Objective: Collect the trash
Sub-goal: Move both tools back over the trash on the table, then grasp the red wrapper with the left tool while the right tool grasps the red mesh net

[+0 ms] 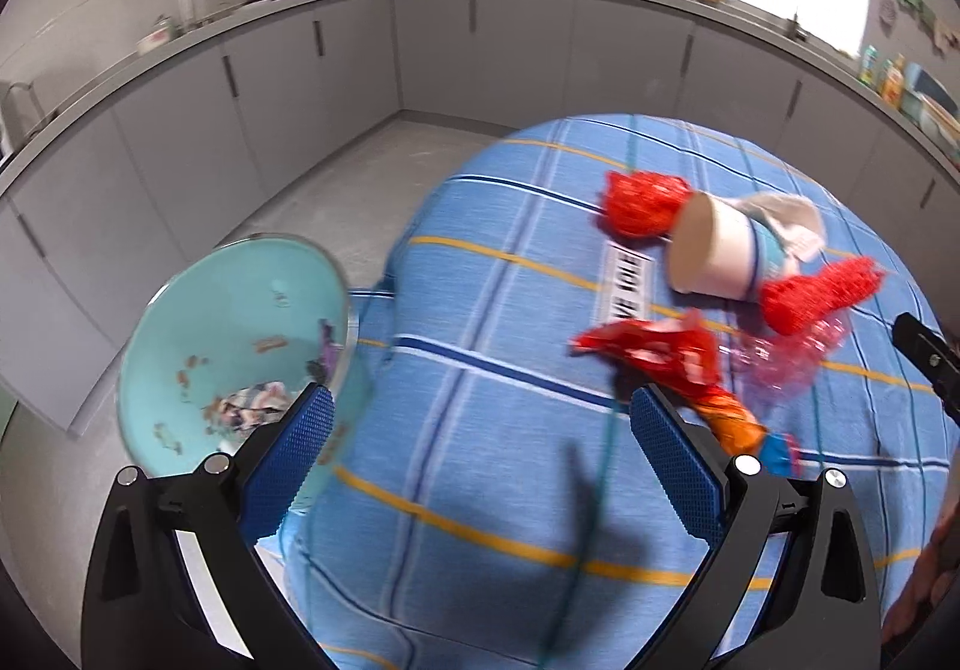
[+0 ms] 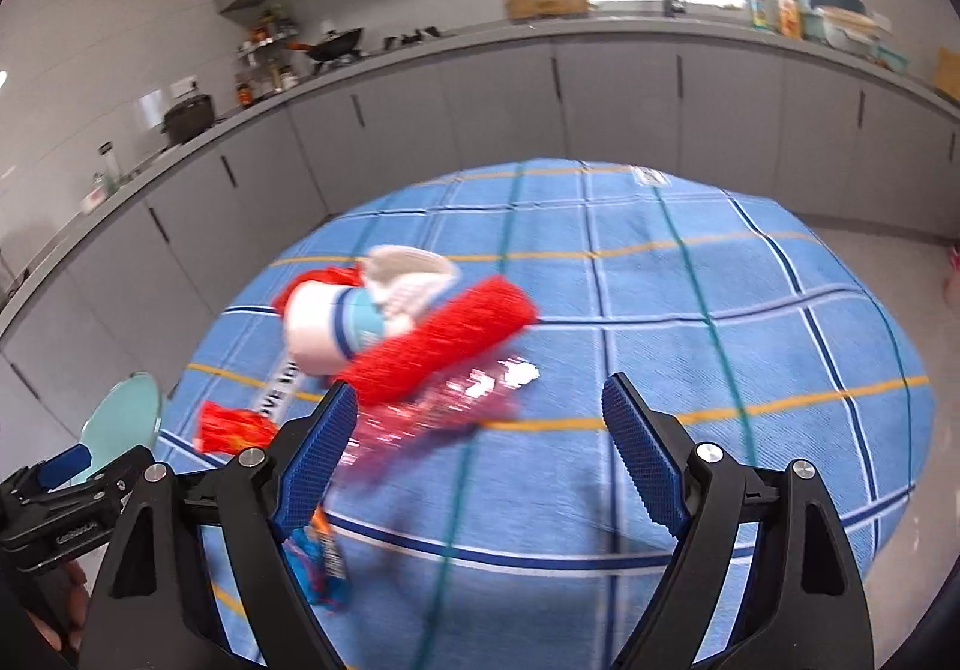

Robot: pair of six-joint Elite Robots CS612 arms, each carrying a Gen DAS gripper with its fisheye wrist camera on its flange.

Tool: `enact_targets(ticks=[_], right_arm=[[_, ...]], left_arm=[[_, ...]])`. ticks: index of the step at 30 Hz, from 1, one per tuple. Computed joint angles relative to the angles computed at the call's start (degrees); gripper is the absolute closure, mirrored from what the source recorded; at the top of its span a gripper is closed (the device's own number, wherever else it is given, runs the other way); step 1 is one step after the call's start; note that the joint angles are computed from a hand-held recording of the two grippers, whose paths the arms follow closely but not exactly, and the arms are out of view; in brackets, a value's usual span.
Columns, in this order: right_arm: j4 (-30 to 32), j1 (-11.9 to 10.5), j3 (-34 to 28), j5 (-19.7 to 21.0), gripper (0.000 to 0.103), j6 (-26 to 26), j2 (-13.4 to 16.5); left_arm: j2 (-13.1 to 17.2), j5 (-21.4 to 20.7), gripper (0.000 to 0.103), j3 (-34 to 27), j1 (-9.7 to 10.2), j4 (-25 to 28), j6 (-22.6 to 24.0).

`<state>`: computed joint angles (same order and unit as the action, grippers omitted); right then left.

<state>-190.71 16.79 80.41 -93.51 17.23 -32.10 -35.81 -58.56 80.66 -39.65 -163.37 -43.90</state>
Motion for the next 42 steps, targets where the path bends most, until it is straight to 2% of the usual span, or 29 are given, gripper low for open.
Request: enact_targets(ticks=[4, 12, 14, 18, 21, 24, 25, 26, 27, 29, 31, 33, 34, 42], right_arm=[[0.07, -0.73, 0.86, 0.12, 0.021, 1.04, -0.06], [-0.56, -1.8, 1.26, 2.39, 0.021, 2.25, 0.12], [-0.42, -1.97, 0.89, 3.43, 0.021, 2.76, 0.24], [0.21, -2.28, -0.75, 5.85, 0.021, 3.68, 0.76], [0.88, -2.55, -2.67, 7.65, 0.021, 4.59, 1.52], [3.63, -2.68, -5.7, 8.92, 0.021, 5.05, 2.83], [4.51, -2.79, -6.51, 9.76, 0.021, 5.65, 3.23], [5.56, -2.94, -7.51, 11.04, 0.023, 6.67, 3.79], [6.3, -2.93, -8.2, 11.63, 0.027, 7.08, 4.08], [8.11, -3.12, -9.36, 13.96, 0.052, 7.57, 4.7], [8.81, -3.17, -9.84, 15.37, 0.063, 7.83, 5.03], [7.87, -3.01, -9.52, 15.07, 0.071, 7.56, 4.9], [6.96, -2.97, -9.06, 15.1, 0.079, 7.17, 4.66], [0.11, -2.74, -5.08, 13.4, 0.082, 7.08, 2.0]], left_arm=[[1.06, -1.58, 0.006, -1.87, -0.46, -0.2, 2.14], [2.97, -0.01, 0.009, -5.8, -0.75, 0.83, 4.47], [3.68, 0.17, 0.016, -7.11, -0.71, 1.52, 5.15], [5.01, -2.71, 0.021, -9.52, -0.15, 3.13, 4.37], [5.84, -3.82, 0.028, -10.94, 0.03, 4.08, 4.24], [6.54, -6.2, 0.041, -12.06, 0.47, 4.38, 4.12], [6.78, -7.59, 0.049, -12.35, 0.67, 4.18, 4.14], [6.94, -8.58, 0.057, -12.48, 0.83, 3.9, 4.25], [7.1, -9.3, 0.06, -12.56, 0.93, 3.52, 4.49], [7.39, -9.45, 0.064, -12.73, 0.97, 2.98, 5.22], [7.33, -9.47, 0.068, -12.46, 0.92, 2.17, 5.94], [7.07, -9.49, 0.073, -11.79, 0.9, 0.57, 6.32], [6.89, -9.49, 0.076, -11.4, 0.9, -0.29, 6.41], [4.26, -6.43, 0.077, -6.89, 0.37, -7.29, 6.48]])
